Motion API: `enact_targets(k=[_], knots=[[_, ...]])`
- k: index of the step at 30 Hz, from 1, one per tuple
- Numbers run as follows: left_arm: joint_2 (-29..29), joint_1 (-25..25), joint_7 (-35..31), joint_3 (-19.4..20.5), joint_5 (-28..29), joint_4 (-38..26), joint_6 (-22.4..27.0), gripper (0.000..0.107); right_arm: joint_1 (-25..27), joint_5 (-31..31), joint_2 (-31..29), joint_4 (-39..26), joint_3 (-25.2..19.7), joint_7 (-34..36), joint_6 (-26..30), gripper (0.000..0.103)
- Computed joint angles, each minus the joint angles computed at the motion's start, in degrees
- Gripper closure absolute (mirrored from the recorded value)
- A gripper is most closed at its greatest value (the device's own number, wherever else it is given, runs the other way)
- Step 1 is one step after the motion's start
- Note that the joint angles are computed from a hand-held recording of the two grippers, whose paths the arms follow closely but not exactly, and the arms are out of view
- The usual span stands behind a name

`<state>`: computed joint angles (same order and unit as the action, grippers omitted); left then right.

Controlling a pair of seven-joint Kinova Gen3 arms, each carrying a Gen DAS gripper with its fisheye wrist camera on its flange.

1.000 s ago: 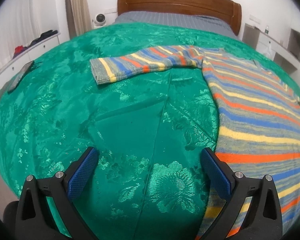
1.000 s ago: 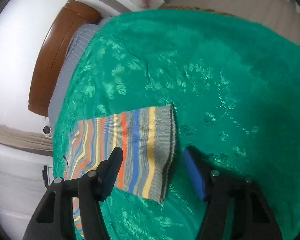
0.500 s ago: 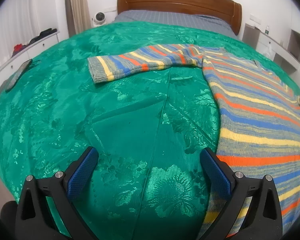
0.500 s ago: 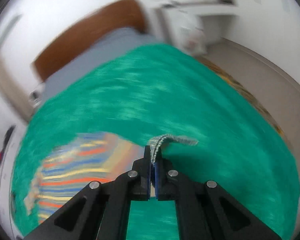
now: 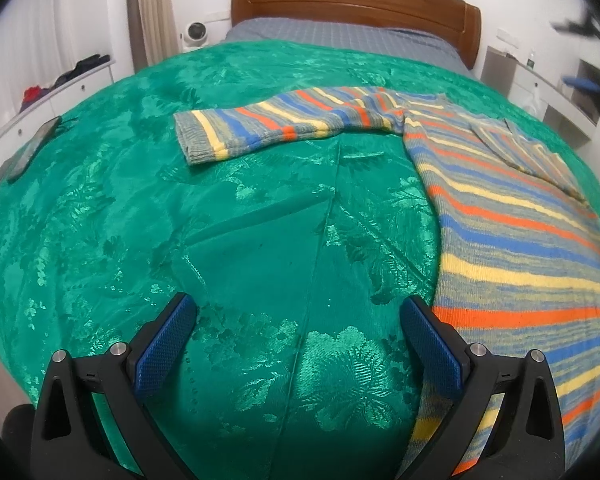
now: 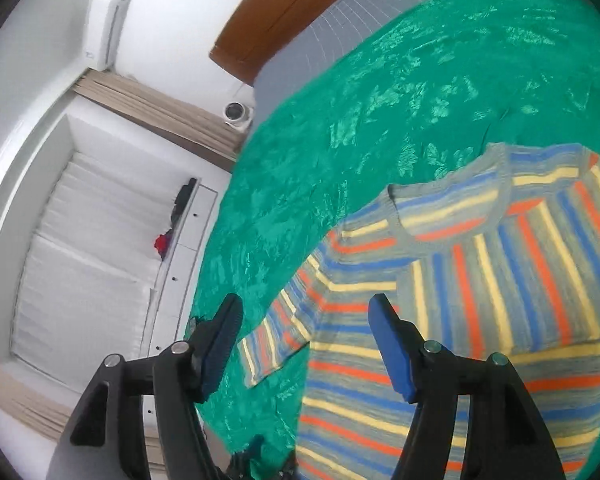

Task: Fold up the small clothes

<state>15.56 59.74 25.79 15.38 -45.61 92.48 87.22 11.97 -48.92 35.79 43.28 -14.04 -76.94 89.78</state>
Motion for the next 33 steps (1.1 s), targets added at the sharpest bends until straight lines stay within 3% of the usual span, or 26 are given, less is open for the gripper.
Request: enact_targets(k=[3, 8, 11, 13, 17, 21, 23, 27, 33], knots=[[0.1, -0.1, 0.0, -0.1, 0.0, -0.1, 0.0, 0.005, 3.0, 2.1, -3.1, 4.9, 1.4, 6.4, -4.0, 0.034], [0.4, 0.0, 0.0, -0.2, 0.0, -0.4, 0.3, 0.005, 7.1, 12.3, -11.1, 17.4, 7.0, 18.0, -15.0, 0.031], [1.0, 0.1, -0.3, -0.4, 0.0, -0.7, 0.8, 0.005, 11.4, 18.8, -13.8, 25.4, 5.5, 25.0, -20.9, 0.031], [1.5, 0.4, -0.4, -0.5, 0.0, -1.0, 1.2, 0.005, 16.3, 19.9, -15.7, 30.7, 3.3, 29.2, -24.4, 0.031], [2.3, 0.9, -0.4, -1.0, -0.2, -1.4, 1.7, 0.005, 25.6, 15.9, -20.5, 41.3, 0.7, 38.5, -32.3, 0.031], [2.8, 1.3, -0.3, -1.3, -0.4, -1.5, 2.1, 0.005, 23.9, 9.5, -22.0, 48.2, 6.2, 42.6, -39.4, 0.026], [2.9, 1.5, -0.3, -1.4, -0.5, -1.6, 2.2, 0.005, 23.0, 8.6, -20.2, 48.6, 8.0, 41.8, -39.6, 0.026], [3.1, 1.7, -0.1, -1.5, -0.6, -1.7, 2.3, 0.005, 28.2, 2.0, -18.9, 50.9, 4.6, 48.9, -40.2, 0.021], [3.3, 1.8, -0.2, -1.7, -0.6, -1.8, 2.4, 0.005, 27.7, -3.6, -19.1, 53.8, 6.3, 55.7, -41.5, 0.017]])
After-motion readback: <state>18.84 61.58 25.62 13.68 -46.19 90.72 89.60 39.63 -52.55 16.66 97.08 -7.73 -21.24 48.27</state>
